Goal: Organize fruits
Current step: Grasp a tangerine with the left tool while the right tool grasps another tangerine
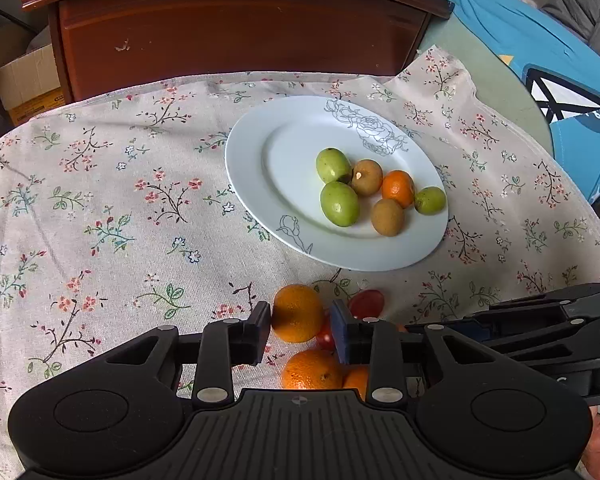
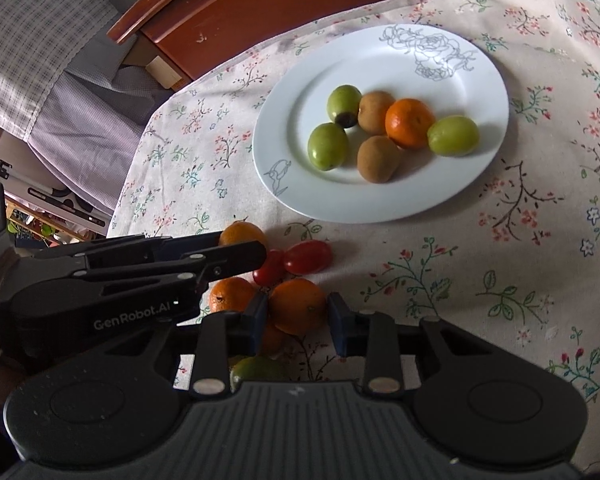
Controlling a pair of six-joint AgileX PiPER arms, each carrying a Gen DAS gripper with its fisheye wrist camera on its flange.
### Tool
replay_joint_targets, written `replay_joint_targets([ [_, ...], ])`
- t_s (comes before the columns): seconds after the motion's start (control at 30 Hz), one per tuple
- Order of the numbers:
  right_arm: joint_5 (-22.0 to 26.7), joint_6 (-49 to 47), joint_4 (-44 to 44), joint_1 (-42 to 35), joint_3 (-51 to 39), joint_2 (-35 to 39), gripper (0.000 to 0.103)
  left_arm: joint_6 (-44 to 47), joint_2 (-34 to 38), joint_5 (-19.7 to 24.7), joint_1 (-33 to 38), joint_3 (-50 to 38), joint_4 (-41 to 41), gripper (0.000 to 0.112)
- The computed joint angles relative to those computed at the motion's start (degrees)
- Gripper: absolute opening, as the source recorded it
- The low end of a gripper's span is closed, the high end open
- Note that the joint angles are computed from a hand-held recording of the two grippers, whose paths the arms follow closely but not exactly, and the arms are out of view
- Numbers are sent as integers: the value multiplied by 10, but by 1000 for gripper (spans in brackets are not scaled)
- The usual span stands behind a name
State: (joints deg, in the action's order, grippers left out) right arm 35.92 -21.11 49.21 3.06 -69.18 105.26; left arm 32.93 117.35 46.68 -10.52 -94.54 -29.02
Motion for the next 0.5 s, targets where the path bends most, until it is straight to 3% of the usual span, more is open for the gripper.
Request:
replay_joint_targets([
  [0.37,-26,57,-95,22,-12,-12,31,10,-7,-26,-7,17,1,34],
  [0.5,-28,56,-94,19,-10,-15,31,7,-10,-28,-7,19,1,26],
])
